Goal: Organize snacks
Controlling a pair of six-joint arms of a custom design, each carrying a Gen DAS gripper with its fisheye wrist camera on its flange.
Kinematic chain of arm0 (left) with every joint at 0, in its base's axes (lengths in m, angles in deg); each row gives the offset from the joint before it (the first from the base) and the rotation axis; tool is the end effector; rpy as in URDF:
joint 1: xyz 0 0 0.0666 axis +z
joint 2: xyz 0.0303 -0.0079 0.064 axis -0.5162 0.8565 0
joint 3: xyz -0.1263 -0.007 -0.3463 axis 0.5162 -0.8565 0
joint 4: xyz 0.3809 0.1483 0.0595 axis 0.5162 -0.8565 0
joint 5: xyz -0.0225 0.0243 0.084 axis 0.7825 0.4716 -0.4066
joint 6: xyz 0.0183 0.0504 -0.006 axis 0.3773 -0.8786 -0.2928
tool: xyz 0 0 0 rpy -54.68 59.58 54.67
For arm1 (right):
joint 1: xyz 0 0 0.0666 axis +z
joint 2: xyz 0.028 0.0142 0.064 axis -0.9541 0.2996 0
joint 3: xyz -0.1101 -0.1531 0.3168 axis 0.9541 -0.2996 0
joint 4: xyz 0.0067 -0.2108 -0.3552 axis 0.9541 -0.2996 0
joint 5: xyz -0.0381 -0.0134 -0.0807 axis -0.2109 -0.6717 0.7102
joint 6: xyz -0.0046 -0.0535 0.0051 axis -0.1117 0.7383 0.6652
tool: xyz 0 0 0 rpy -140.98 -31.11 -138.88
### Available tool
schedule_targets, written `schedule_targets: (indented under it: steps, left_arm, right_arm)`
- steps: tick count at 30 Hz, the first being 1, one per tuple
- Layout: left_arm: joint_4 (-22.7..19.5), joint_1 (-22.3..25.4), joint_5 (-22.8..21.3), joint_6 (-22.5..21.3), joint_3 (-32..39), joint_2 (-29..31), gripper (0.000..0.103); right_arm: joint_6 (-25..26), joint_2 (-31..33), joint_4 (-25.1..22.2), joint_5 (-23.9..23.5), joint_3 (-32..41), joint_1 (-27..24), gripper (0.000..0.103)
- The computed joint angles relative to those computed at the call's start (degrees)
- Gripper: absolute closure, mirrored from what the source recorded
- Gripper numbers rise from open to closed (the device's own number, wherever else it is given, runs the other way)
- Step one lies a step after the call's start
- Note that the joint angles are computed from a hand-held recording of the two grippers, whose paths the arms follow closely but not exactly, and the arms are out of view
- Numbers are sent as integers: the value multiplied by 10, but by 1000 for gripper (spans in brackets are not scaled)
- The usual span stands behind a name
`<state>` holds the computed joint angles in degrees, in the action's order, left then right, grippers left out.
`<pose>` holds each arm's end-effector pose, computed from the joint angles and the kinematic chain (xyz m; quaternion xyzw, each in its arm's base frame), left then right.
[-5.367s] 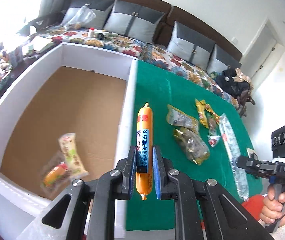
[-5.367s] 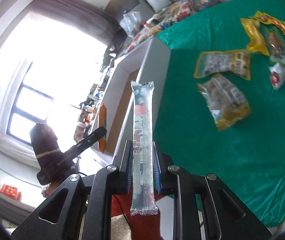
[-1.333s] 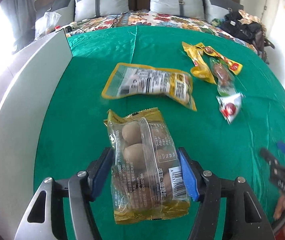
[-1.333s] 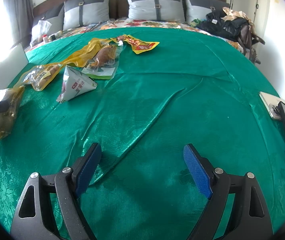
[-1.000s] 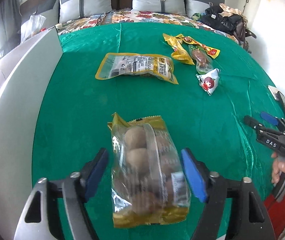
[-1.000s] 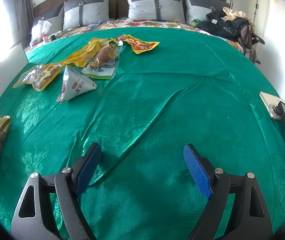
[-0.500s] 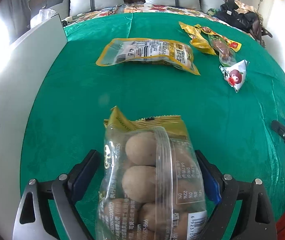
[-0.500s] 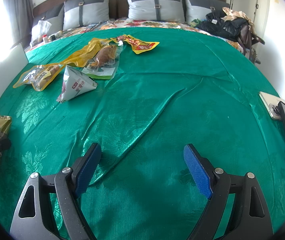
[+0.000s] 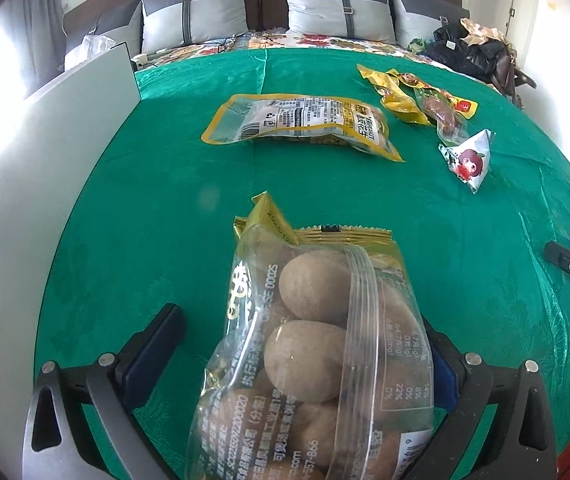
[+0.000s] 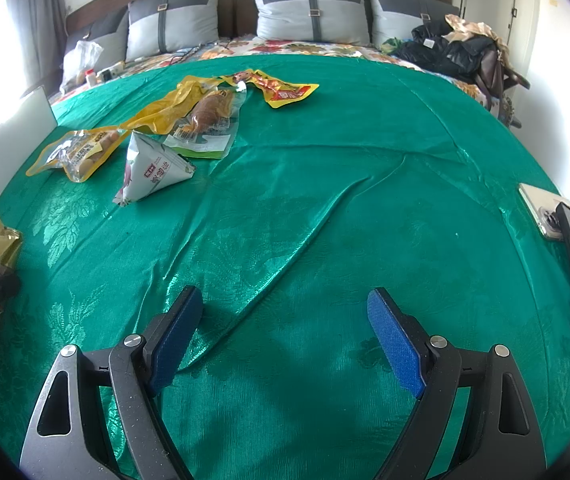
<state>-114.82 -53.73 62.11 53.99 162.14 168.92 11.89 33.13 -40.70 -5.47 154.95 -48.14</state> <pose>0.4944 -0.2006 0.4133 0.0419 0.9516 -0.0220 0.3038 0.4729 0.2050 0.4237 -0.0302 0.9449 0.0004 0.3260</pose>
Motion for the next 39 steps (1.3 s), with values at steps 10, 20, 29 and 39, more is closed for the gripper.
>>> schedule_targets:
  steps: [10,20,29,39]
  left_arm:
    - [5,-3,-5,4,-3,-3,0]
    - [7,-3,-5,7,-4,-4,0]
    - [7,-3,-5,7,-5,-5,0]
    - [8,-2,-5,7,-5,-5,0]
  right_arm:
    - [-1,1,0,1,1,1,16]
    - [-45,36,-5,-88,51,-1,16]
    - [-7,232,-131,-140,320,12,20]
    - [29,208,-105,-108,278,22,51]
